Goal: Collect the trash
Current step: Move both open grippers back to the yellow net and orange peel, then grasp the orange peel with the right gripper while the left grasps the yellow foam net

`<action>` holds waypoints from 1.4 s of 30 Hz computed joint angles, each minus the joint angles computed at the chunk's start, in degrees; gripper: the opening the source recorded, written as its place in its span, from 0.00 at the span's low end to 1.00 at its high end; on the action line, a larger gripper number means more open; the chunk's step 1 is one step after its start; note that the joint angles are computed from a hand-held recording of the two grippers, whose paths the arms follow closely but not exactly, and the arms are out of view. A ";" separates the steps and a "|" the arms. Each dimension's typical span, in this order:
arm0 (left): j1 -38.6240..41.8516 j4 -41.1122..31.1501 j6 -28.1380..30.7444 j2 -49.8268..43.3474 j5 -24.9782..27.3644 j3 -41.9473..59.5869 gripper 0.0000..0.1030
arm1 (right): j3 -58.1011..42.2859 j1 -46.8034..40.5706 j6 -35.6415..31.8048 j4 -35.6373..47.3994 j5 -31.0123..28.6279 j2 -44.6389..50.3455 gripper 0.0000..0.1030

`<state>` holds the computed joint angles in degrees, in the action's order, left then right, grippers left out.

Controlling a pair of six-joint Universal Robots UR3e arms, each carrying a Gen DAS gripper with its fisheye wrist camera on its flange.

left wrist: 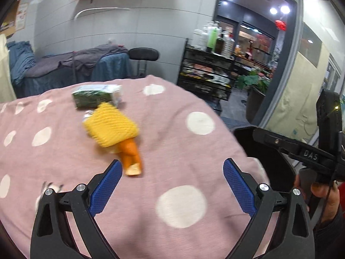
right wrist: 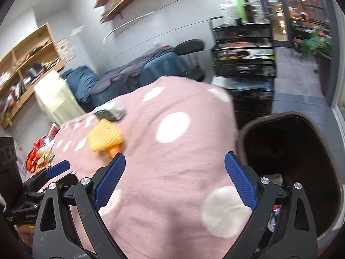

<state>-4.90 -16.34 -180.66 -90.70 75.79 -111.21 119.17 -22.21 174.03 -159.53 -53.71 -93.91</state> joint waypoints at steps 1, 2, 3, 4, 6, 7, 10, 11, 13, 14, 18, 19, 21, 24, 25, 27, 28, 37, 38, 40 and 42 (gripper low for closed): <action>1.83 -0.06 0.21 1.04 -0.21 -1.33 0.91 | -1.99 2.39 0.10 -0.04 -1.00 1.76 0.89; 3.79 -0.31 0.41 2.08 -0.63 -2.59 0.91 | -4.09 4.68 -0.05 0.19 -1.79 3.60 0.89; 5.44 -0.70 0.68 3.00 -1.03 -3.54 0.91 | -6.23 6.71 -0.14 0.87 -2.47 5.39 0.89; 7.55 -1.18 1.10 4.08 -1.34 -4.79 0.91 | -7.86 8.26 -0.05 1.36 -2.99 6.79 0.89; 11.15 -2.13 2.09 5.55 -1.82 -6.53 0.91 | -10.96 11.29 -0.56 2.80 -3.53 9.40 0.89; 13.02 -2.50 2.86 6.21 -2.51 -7.35 0.91 | -13.11 13.33 -0.90 3.77 -4.25 11.18 0.89; 17.97 -3.91 4.54 6.68 -3.71 -8.54 0.91 | -19.48 18.00 -2.02 6.95 -6.16 16.11 0.89; 19.48 -4.75 5.01 6.51 -4.33 -8.50 0.91 | -21.63 19.40 -2.17 8.12 -6.61 17.73 0.89; 21.98 -6.31 6.00 6.29 -6.46 -8.34 0.89 | -26.88 22.14 -3.03 11.62 -7.83 21.47 0.89; 22.94 -6.74 6.43 5.66 -7.33 -7.92 0.89 | -30.13 23.61 -3.61 13.62 -8.77 23.71 0.89; 23.30 -8.12 7.15 2.13 -7.85 -4.27 0.84 | -42.30 27.92 -4.85 21.92 -12.64 31.40 0.84; 22.98 -7.97 7.08 1.52 -7.99 -3.63 0.83 | -46.56 28.93 -5.37 25.13 -13.34 33.86 0.81; 22.69 -8.31 7.17 0.23 -8.69 -1.87 0.83 | -54.87 30.04 -6.26 31.94 -13.39 38.56 0.75; 22.39 -9.50 7.17 -2.39 -10.43 1.62 0.81 | -66.19 31.20 -5.08 38.66 -13.94 45.93 0.69; 22.22 -10.25 6.95 -3.54 -11.32 3.26 0.80 | -70.15 31.14 -4.35 41.34 -13.47 48.60 0.64; 21.33 -12.07 5.98 -6.28 -12.98 7.07 0.78 | -74.98 30.52 -3.37 45.54 -11.72 51.93 0.49; 20.78 -12.77 5.88 -7.64 -13.58 8.83 0.77 | -76.89 29.99 -3.17 47.61 -10.18 53.42 0.37; 14.35 -18.21 4.47 -21.11 -12.86 24.11 0.26 | -67.82 27.99 -2.37 41.85 -7.21 48.74 0.21; 14.14 -17.97 4.41 -21.00 -12.47 23.82 0.15 | -66.99 28.08 -2.43 41.07 -7.35 48.19 0.21; 14.30 -16.81 4.98 -19.02 -12.29 21.29 0.13 | -64.38 27.81 -2.51 39.11 -7.55 46.34 0.20; 14.70 -14.18 5.21 -15.72 -11.95 17.05 0.11 | -60.60 27.13 -2.49 36.82 -7.06 43.87 0.20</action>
<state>9.80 -30.52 -175.45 -106.42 63.84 -94.16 58.56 4.92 171.53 -122.71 -60.78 -50.04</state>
